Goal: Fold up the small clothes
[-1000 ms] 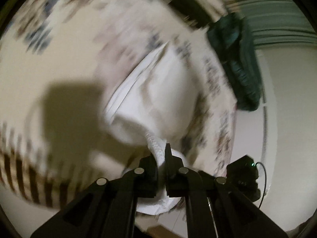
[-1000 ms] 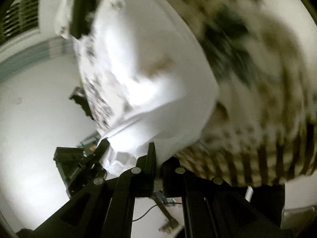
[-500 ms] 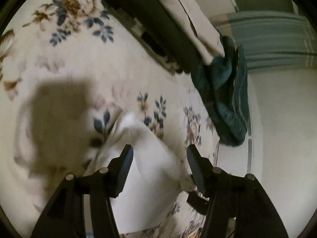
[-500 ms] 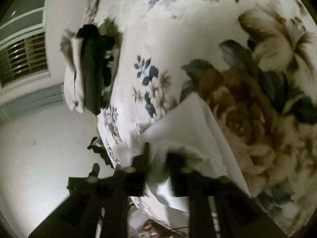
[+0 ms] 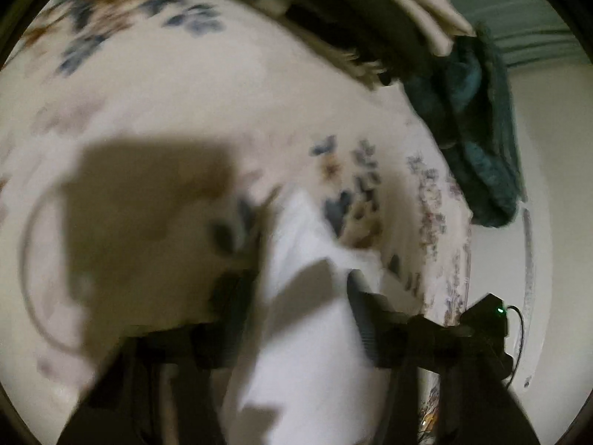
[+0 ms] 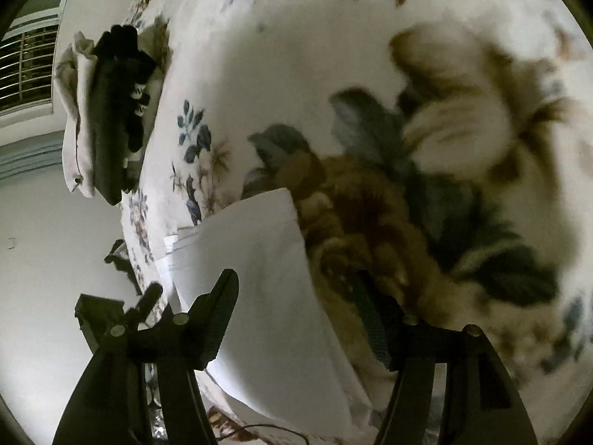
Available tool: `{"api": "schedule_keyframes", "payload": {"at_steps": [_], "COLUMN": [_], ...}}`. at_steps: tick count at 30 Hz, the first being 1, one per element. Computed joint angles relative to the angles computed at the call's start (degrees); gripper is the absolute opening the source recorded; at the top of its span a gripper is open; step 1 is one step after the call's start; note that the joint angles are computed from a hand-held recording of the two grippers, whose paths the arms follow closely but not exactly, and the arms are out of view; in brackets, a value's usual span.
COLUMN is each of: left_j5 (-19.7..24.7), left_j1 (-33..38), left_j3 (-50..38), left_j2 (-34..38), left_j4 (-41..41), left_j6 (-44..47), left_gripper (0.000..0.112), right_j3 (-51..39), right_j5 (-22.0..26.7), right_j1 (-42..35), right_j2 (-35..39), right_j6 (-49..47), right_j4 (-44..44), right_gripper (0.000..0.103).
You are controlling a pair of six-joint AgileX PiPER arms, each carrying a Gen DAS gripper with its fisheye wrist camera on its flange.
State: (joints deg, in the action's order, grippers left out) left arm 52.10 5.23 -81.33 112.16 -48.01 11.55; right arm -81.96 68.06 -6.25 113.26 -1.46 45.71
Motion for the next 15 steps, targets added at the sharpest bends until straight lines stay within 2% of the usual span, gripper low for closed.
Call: {"api": "schedule_keyframes", "payload": {"at_steps": [1, 2, 3, 8, 12, 15], "left_j5": [0.08, -0.38, -0.57, -2.02, -1.30, 1.50], "left_j1": [-0.52, -0.42, -0.14, 2.30, 2.54, 2.23], "left_j3": [-1.57, -1.74, -1.71, 1.36, -2.80, -8.41], "left_j2": [0.55, 0.34, 0.21, -2.60, 1.85, 6.77], "left_j4": [1.71, 1.13, 0.34, -1.49, 0.55, 2.59], "left_j6": [-0.56, 0.70, 1.35, 2.10, -1.02, -2.76], "left_gripper": [0.002, 0.002, 0.002, 0.002, 0.002, 0.002], "right_j3": [0.36, -0.41, -1.16, -5.82, -11.93, -15.04], "right_j5": [-1.63, -2.44, -2.99, -5.39, -4.57, -3.42], "right_j1": [0.47, 1.29, 2.02, 5.54, 7.73, 8.01], "right_j2": [-0.40, -0.54, -0.94, -3.26, 1.24, 4.65], "right_j6": [-1.35, -1.39, -0.96, 2.46, 7.64, 10.83], "right_j4": [0.80, -0.13, -1.21, -6.04, -11.40, -13.85], "right_gripper": [0.045, 0.012, 0.007, 0.004, 0.004, 0.004]}}
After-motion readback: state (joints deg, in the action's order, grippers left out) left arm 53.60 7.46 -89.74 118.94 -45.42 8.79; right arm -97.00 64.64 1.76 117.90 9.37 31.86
